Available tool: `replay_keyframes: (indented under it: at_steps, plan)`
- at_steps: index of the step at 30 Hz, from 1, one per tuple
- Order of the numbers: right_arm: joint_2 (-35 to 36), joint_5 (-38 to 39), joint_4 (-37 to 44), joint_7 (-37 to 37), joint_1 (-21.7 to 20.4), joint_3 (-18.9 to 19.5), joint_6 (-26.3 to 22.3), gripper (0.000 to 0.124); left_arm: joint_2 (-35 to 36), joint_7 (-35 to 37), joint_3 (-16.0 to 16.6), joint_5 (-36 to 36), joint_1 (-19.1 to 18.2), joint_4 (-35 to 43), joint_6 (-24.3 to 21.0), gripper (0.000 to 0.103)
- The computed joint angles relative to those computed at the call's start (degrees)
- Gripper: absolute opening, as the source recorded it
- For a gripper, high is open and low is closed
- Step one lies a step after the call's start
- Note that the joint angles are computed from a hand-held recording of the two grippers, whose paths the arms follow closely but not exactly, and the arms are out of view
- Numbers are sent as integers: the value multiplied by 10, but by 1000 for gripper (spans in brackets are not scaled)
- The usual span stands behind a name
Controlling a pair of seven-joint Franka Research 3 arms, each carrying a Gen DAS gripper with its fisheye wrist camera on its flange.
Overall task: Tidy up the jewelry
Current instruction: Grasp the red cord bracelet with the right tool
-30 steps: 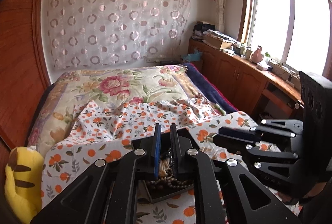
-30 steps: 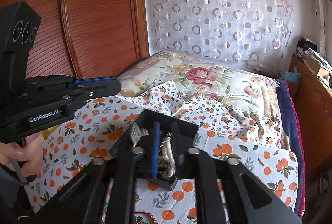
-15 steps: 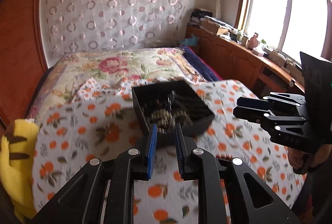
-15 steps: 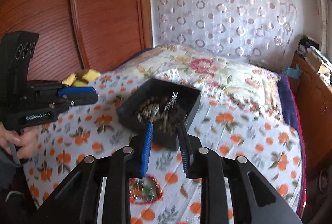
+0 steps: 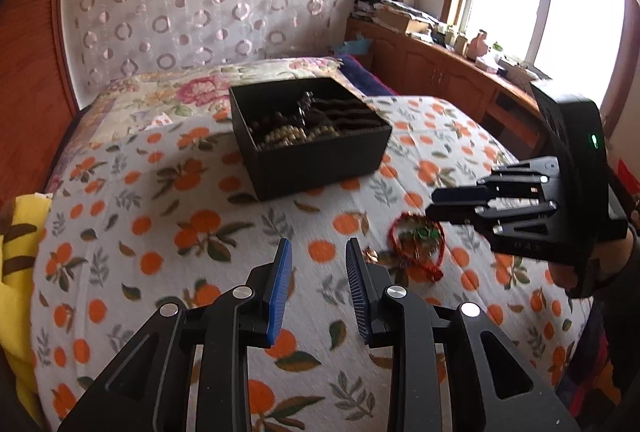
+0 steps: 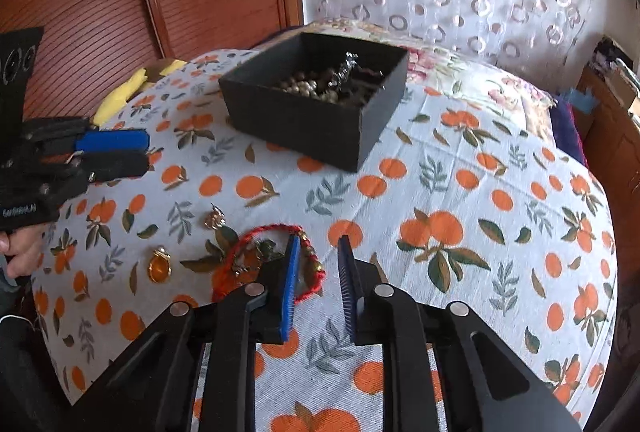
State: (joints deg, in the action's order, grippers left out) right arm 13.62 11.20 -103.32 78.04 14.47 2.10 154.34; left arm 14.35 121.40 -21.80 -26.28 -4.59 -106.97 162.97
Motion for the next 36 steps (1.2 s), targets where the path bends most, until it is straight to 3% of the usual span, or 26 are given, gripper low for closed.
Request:
replay_keyframes:
  at_steps: [7, 16, 23, 36]
  plan:
    - [4, 9, 2, -15, -5, 4, -17, 9, -11, 17, -3, -12, -4, -19, -11, 26]
    - [-46, -6, -59, 11, 6, -3, 81, 9, -18, 23, 3, -16, -19, -33, -25, 26]
    - [-68, 10, -84, 11, -1, 3, 104, 9, -16, 23, 8, -4, -30, -37, -29, 26]
    - [-62, 8, -83, 11, 2, 5, 106, 9, -5, 9, 5, 23, -29, -35, -29, 10]
